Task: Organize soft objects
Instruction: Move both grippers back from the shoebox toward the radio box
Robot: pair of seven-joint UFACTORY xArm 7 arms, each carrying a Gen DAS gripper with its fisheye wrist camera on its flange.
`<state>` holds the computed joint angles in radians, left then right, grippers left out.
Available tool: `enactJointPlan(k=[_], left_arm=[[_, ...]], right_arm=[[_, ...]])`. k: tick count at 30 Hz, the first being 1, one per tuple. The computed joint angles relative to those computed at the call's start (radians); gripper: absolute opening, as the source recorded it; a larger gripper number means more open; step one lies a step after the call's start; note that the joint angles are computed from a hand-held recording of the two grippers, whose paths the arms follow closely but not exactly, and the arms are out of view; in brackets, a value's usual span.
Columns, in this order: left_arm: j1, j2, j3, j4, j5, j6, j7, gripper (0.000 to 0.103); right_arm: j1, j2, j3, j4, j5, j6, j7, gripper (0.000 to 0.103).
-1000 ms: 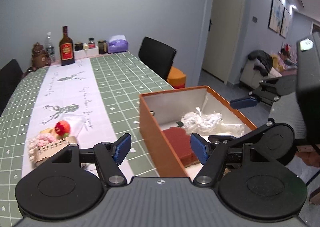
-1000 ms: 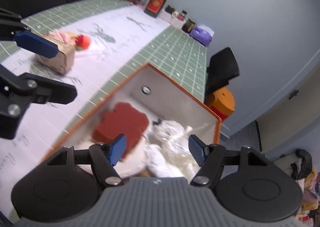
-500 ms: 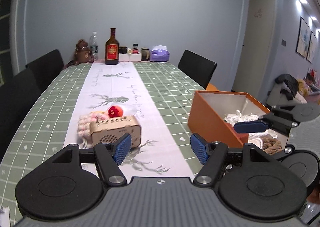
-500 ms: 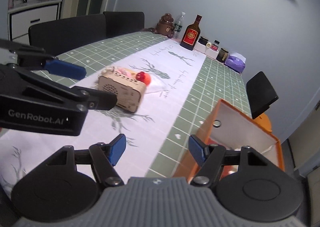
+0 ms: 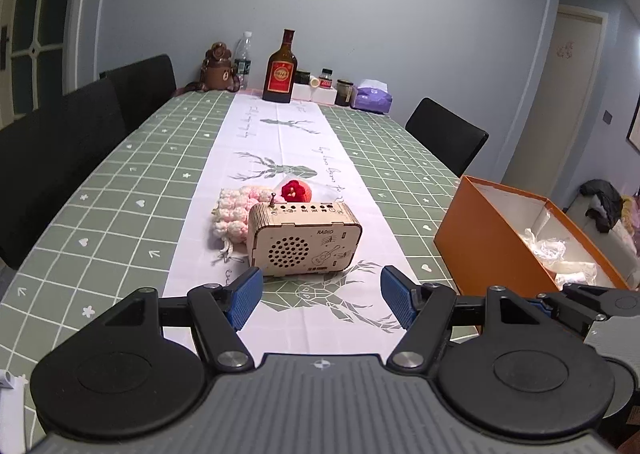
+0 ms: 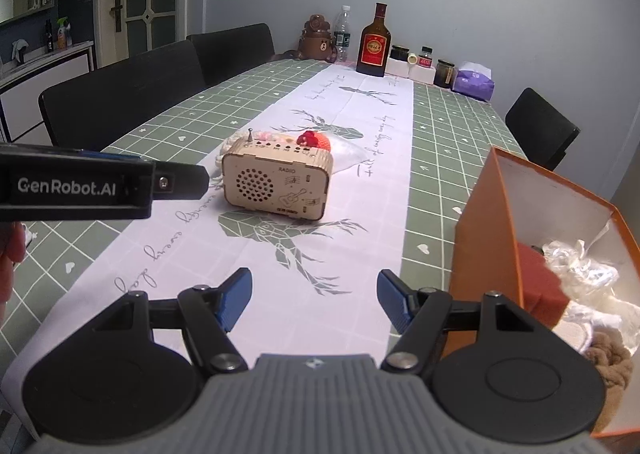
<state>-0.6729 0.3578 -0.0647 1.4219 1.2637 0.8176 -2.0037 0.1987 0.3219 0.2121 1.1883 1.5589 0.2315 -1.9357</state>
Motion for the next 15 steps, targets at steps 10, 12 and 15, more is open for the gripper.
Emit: enactJointPlan(k=[10, 12, 15], left_arm=[[0.096, -0.023, 0.019, 0.003, -0.113, -0.086, 0.066, 0.080], [0.110, -0.017, 0.030, 0.014, -0.133, -0.101, 0.079, 0.080], [0.127, -0.014, 0.048, 0.018, -0.151, -0.123, 0.076, 0.081]], right_arm=[[0.021, 0.080, 0.036, 0.132, -0.225, -0.057, 0.207, 0.068], [0.036, 0.104, 0.027, 0.170, -0.321, -0.067, 0.303, 0.068], [0.063, 0.135, 0.001, 0.227, -0.461, -0.056, 0.444, 0.068]])
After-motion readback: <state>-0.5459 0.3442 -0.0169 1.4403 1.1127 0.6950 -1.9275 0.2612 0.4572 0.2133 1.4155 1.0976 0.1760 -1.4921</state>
